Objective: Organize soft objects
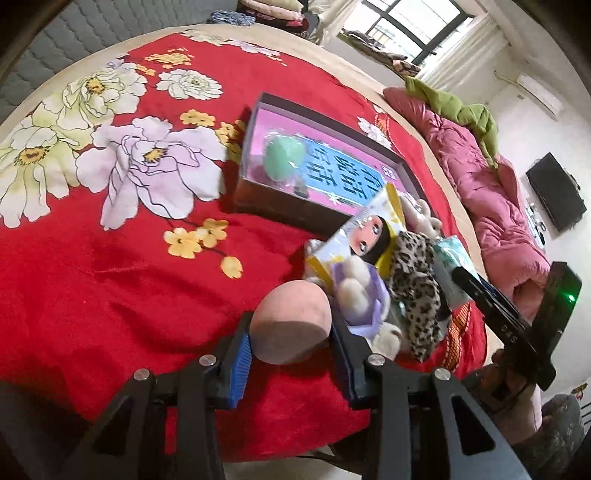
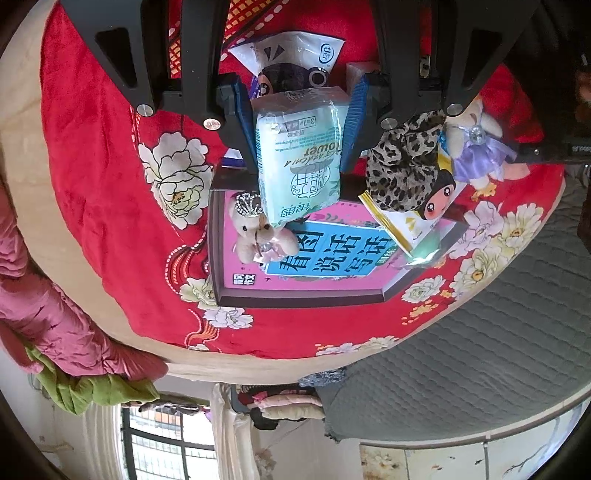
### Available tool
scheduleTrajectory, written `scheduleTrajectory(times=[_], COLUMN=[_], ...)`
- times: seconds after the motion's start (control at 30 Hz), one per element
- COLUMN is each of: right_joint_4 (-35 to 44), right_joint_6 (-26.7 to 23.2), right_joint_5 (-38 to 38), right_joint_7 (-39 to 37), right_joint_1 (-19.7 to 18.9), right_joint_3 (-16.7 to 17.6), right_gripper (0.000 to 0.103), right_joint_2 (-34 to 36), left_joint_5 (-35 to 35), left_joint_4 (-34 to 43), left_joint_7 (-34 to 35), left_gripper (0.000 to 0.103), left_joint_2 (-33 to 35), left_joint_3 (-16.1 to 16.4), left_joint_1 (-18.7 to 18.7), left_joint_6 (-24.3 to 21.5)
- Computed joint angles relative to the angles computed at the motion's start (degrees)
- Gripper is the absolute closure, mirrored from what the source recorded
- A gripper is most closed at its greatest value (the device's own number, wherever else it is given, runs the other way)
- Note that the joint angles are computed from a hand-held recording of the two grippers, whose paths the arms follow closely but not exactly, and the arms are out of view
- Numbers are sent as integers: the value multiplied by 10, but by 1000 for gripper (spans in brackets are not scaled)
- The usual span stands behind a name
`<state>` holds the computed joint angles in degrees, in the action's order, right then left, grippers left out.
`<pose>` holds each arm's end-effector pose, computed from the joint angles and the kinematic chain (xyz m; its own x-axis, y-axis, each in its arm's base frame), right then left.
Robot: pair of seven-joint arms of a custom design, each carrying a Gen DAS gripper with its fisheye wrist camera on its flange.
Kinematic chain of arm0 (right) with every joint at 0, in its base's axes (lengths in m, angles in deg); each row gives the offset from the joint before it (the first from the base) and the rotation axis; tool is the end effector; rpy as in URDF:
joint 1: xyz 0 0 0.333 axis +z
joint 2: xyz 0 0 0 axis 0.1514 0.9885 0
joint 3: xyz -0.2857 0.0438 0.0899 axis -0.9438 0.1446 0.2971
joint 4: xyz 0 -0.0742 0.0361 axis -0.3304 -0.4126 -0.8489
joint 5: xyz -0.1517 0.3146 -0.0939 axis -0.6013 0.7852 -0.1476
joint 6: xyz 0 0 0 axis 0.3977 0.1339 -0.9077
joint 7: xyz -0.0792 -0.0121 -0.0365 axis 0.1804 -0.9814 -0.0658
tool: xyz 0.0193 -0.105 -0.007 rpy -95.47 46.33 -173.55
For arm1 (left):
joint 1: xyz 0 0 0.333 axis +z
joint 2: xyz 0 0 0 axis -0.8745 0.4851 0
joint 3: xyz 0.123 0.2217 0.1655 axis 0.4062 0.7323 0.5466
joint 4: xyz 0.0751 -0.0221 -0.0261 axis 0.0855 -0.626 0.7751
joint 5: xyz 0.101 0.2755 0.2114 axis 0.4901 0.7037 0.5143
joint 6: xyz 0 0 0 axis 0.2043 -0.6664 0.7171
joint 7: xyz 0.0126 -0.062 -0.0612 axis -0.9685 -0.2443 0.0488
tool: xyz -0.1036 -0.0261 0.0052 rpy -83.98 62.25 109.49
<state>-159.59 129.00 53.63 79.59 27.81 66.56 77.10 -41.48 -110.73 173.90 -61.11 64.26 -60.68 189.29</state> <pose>0.5520 0.2326 0.5503 0.2560 -0.9571 -0.1360 -0.7134 -0.0921 -0.6947 0.5425 -0.0350 0.5294 -0.0013 -0.8968 0.4423 -0.8900 -0.2007 -0.4095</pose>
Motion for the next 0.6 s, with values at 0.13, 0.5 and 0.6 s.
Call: scheduleTrajectory(times=[0.13, 0.5, 0.6], right_joint_4=[-2, -3, -2], right_joint_6=[4, 22, 30], right_joint_5=[-4, 1, 4], right_joint_7=[0, 2, 2], right_joint_1=[1, 1, 2], right_joint_3=[0, 0, 1], right_gripper=[58, 59, 59], right_joint_2=[-2, -1, 0], left_joint_5=[12, 39, 45], left_joint_4=[0, 23, 32], left_joint_7=[-10, -27, -29], left_gripper=[63, 63, 63], left_joint_2=[1, 21, 27], left_joint_3=[-1, -6, -11], left_joint_1=[1, 3, 2], left_joint_6=[24, 59, 68])
